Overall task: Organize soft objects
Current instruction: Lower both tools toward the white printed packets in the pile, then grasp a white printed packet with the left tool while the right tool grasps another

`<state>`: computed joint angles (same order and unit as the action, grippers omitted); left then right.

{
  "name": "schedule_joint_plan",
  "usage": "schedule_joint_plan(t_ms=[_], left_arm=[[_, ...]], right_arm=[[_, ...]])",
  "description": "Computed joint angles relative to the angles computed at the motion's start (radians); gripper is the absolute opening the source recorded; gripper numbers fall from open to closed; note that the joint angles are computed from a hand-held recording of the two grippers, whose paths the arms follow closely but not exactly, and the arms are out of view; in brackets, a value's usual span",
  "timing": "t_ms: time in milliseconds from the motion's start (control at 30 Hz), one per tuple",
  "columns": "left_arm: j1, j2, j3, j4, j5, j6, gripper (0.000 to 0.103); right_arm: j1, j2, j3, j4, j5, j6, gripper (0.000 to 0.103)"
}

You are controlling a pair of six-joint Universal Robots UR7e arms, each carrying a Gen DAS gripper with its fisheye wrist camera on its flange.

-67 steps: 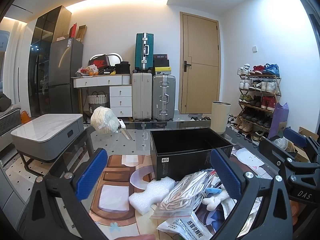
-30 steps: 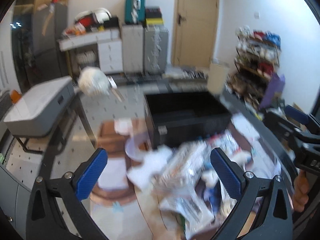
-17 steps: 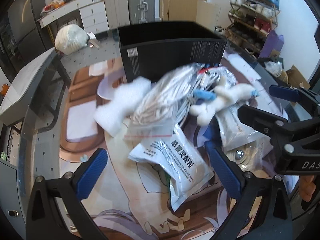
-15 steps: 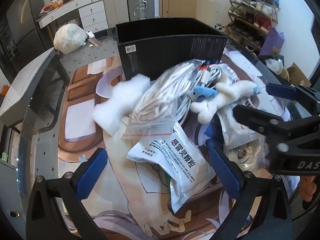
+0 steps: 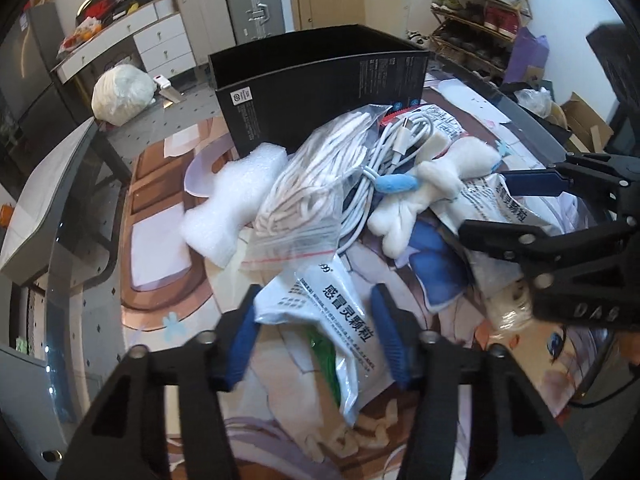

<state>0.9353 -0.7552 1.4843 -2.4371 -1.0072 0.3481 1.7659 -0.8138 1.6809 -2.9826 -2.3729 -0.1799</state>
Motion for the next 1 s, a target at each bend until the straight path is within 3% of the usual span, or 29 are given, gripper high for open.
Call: schedule_joint_plan(t_ms=[67,200,233,267,333,367,467,600,667,933,1000], left_arm=[[0.001,-0.011,0.013,-0.021,-0.007,0.028,0.039],[0.022,-0.007,-0.029,0.049,-0.061,-0.002,0.039],[0.023,-0.005,-0.035,0.063,-0.065,-0.012,0.046],[0.023,0.0,-0.047,0.092,-0.062,-0.028,0.064],[0.022,-0.006,-0.042,0.102,-0.069,-0.06,0.082],[0.02,-0.012,-0.033,0.106,-0.08,-0.068,0.084],[0.008,-0.029,-0.005,0.122,-0.115,-0.04,0.086],[-0.008,-0.019,0.02,0.124,-0.065,-0.033,0.087],[-0.005,-0.017,0.021,0.107,-0.061,-0.027,0.092],[0.02,-0.012,-0.026,0.142,-0.025,-0.052,0.092],[0.024,-0.014,-0.03,0.139,-0.017,-0.068,0.09]], right_arm=[[-0.003,-0.026,0.031,-0.003,0.024,0.005,0.06],[-0.01,-0.065,0.068,-0.027,0.047,0.013,0.06],[-0.008,-0.063,0.067,-0.029,0.044,0.015,0.059],[-0.009,-0.062,0.065,-0.029,0.045,0.013,0.057],[-0.006,-0.058,0.06,-0.014,0.051,0.02,0.057],[-0.005,-0.058,0.06,-0.012,0.054,0.023,0.057],[-0.007,-0.069,0.073,-0.013,0.085,0.038,0.057],[-0.01,-0.078,0.076,0.008,0.122,0.063,0.062],[-0.006,-0.064,0.063,0.03,0.115,0.063,0.072],[0.015,-0.003,0.008,0.076,0.031,0.015,0.077],[0.007,-0.035,0.031,0.071,0.062,0.05,0.077]])
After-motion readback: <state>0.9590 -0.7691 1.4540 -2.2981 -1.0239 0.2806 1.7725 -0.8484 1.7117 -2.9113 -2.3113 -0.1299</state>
